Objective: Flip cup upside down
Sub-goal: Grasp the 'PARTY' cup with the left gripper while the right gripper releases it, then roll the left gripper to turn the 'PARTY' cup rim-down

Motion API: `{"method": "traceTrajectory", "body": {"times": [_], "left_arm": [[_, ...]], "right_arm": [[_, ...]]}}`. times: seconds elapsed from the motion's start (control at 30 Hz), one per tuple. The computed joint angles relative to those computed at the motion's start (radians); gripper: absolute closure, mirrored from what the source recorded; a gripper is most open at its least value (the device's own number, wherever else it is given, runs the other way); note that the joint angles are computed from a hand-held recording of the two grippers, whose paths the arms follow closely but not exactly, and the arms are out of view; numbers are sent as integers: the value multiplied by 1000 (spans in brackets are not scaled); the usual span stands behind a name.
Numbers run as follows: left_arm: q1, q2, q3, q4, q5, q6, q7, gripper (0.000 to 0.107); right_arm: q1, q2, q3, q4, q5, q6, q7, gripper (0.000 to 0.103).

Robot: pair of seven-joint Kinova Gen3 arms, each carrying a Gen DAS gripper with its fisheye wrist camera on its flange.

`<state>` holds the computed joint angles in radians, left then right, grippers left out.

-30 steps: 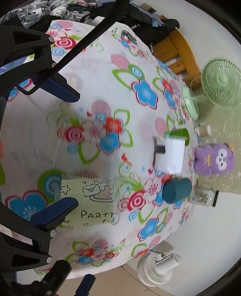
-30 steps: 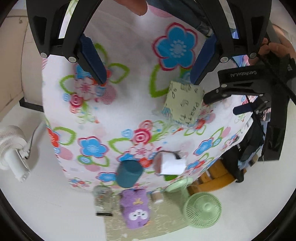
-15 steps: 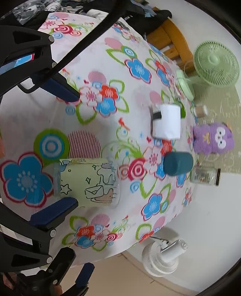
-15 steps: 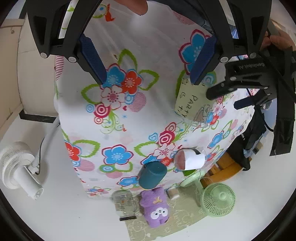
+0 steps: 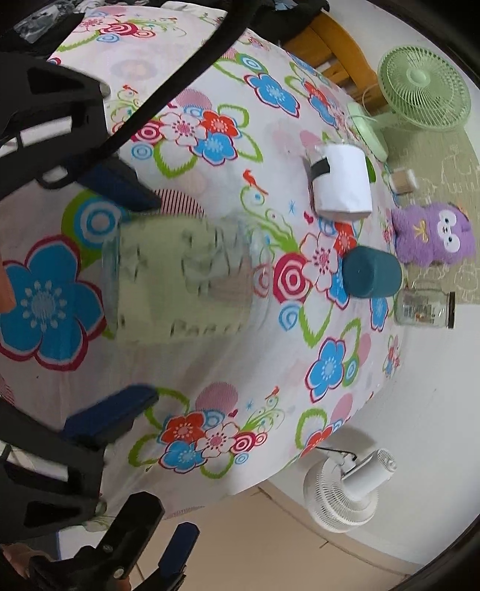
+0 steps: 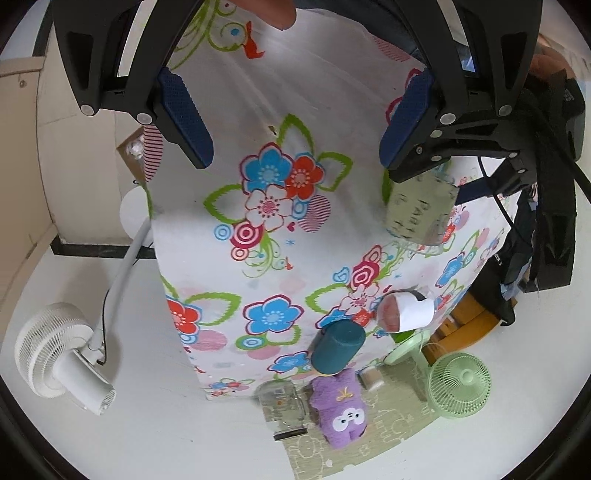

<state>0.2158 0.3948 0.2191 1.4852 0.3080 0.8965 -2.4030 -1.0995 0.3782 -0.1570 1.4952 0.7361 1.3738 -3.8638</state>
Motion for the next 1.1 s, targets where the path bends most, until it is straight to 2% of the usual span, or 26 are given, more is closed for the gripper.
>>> {"method": "traceTrajectory", "body": {"times": [0.3, 0.47, 0.83, 0.93, 1.03, 1.1], "left_arm": [[9, -15, -2, 28, -12, -35, -5, 32], [-4, -22, 0, 42, -2, -45, -16, 43], [-17, -45, -10, 39, -13, -44, -48, 48], [-14, -34, -15, 6, -29, -13, -41, 49], [-10, -17, -16, -45, -54, 49, -51, 49], [1, 6, -17, -106, -89, 120, -67, 49]], "right_arm": [[-11, -1, -4, 9, -1, 10, -33, 10], [-11, -1, -4, 14, 1, 5, -48, 10], [-7, 11, 1, -4, 3, -2, -45, 10], [-5, 18, 5, -15, 6, -5, -26, 10], [-4, 26, 10, -33, 10, 1, 0, 10], [-5, 29, 14, -40, 10, 1, 11, 10]]}}
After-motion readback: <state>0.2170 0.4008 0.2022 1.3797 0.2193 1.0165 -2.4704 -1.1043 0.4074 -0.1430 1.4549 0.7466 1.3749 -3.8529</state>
